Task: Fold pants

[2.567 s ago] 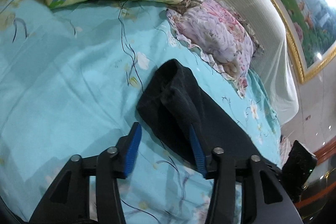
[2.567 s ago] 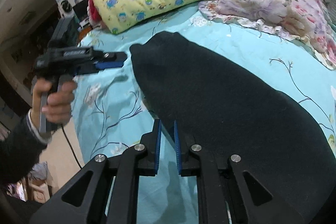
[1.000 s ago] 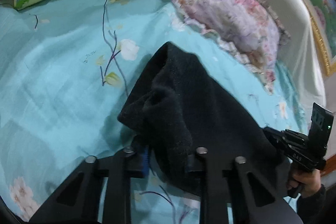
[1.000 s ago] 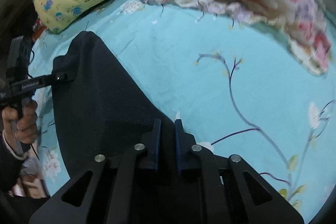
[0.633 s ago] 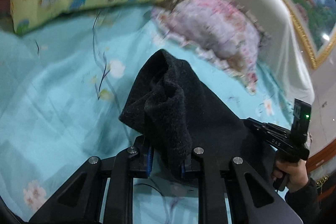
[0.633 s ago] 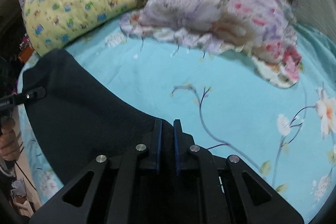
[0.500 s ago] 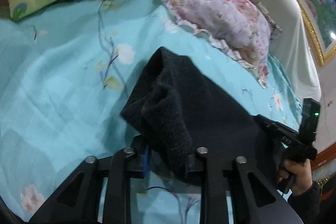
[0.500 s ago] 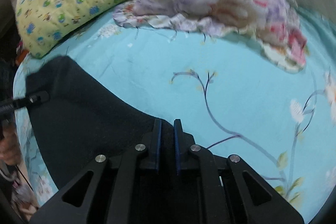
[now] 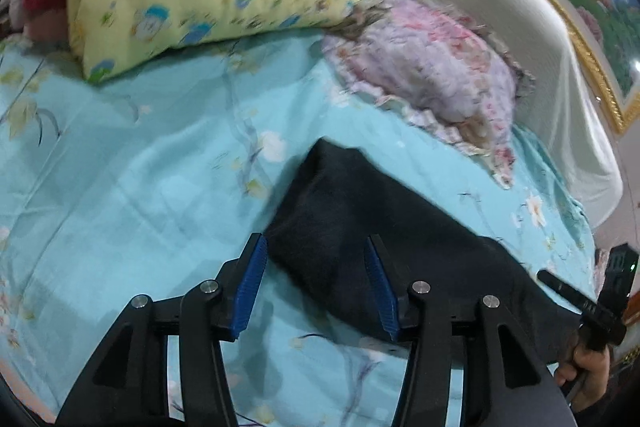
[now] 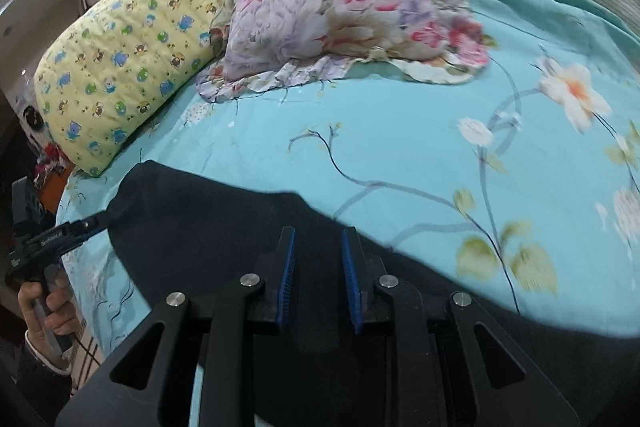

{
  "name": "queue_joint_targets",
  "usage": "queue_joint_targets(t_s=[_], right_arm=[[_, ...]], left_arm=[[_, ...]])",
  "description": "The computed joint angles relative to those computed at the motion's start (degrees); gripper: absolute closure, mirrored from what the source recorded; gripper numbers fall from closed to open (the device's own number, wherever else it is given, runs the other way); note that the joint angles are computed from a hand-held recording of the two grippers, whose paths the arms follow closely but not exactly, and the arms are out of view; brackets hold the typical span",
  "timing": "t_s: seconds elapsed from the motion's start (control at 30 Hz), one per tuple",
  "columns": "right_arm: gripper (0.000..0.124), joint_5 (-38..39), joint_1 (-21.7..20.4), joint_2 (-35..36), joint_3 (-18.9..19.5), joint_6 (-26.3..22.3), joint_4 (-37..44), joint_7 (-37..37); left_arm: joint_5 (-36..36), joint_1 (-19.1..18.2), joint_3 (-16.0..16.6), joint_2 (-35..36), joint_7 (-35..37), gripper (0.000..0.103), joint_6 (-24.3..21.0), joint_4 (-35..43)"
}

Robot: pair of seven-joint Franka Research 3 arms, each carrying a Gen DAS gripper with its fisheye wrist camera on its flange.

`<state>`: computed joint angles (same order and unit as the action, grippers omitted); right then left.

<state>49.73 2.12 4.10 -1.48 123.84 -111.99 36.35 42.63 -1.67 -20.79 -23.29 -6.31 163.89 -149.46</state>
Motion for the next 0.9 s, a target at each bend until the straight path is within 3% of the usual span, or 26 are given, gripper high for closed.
queue_joint_targets(t_s=[0.2, 0.43, 0.73, 0.9], right_arm=[[0.095, 0.8, -1.8, -5.4, -2.3, -1.3, -5.6, -0.4], [0.091, 0.1, -4.3, -9.4, -5.3, -1.8, -10.3, 0.9], [0.091, 0.2, -8.3, -12.1, -8.7, -1.5, -13.2, 2.9], [0.08, -0.5, -10.7, -12.2, -10.2, -1.1, -13.7, 4.5]], left_arm=[[1.9, -1.5, -1.7, 4.7, 1.7, 0.045, 0.1, 6.4], [2.6, -7.7, -0.1, 15.1, 5.8, 0.045, 0.3, 16.2], [-3.3, -17.0, 3.3, 26.2, 17.3, 0.041, -2.1, 27.7], [-7.9, -20.2, 4.1, 30.9, 23.7, 0.041, -2.7, 33.4]])
